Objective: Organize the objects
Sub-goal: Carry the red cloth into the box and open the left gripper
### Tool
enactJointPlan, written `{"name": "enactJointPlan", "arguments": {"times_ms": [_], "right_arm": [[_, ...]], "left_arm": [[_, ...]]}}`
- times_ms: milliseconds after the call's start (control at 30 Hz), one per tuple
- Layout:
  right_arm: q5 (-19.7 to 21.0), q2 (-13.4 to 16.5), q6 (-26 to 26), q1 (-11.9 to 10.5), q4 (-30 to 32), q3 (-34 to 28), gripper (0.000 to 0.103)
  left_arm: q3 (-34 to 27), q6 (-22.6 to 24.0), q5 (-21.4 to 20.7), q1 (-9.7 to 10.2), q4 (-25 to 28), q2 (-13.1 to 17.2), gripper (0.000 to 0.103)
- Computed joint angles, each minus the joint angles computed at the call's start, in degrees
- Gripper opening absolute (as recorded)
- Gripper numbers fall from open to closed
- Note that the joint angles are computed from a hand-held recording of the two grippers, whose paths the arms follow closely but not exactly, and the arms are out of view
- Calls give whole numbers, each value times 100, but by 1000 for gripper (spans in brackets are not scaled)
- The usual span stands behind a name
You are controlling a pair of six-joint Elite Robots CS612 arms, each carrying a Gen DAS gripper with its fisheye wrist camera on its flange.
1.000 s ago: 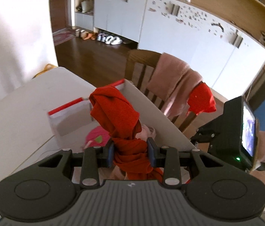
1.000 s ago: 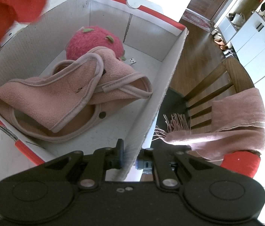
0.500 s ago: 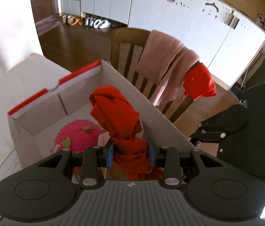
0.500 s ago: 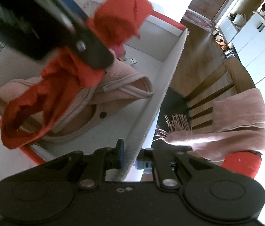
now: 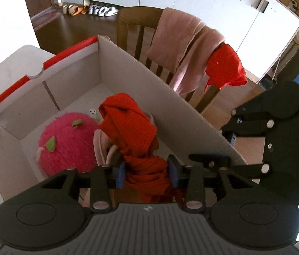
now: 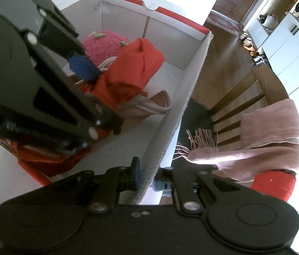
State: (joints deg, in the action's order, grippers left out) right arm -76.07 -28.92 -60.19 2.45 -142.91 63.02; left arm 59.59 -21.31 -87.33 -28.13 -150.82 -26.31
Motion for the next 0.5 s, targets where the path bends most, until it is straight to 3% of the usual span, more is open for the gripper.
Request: {"name": "enactJointPlan", "arguments": {"times_ms": [200,500], "right_arm": [[-12,4,-11,3,7,-7,9],[-39,11,6,7,-35,6,9]], "left_arm": [[149,-78,-124,4,-231,-29,68],[595,-198,-21,-17,-573,-248,70]]}}
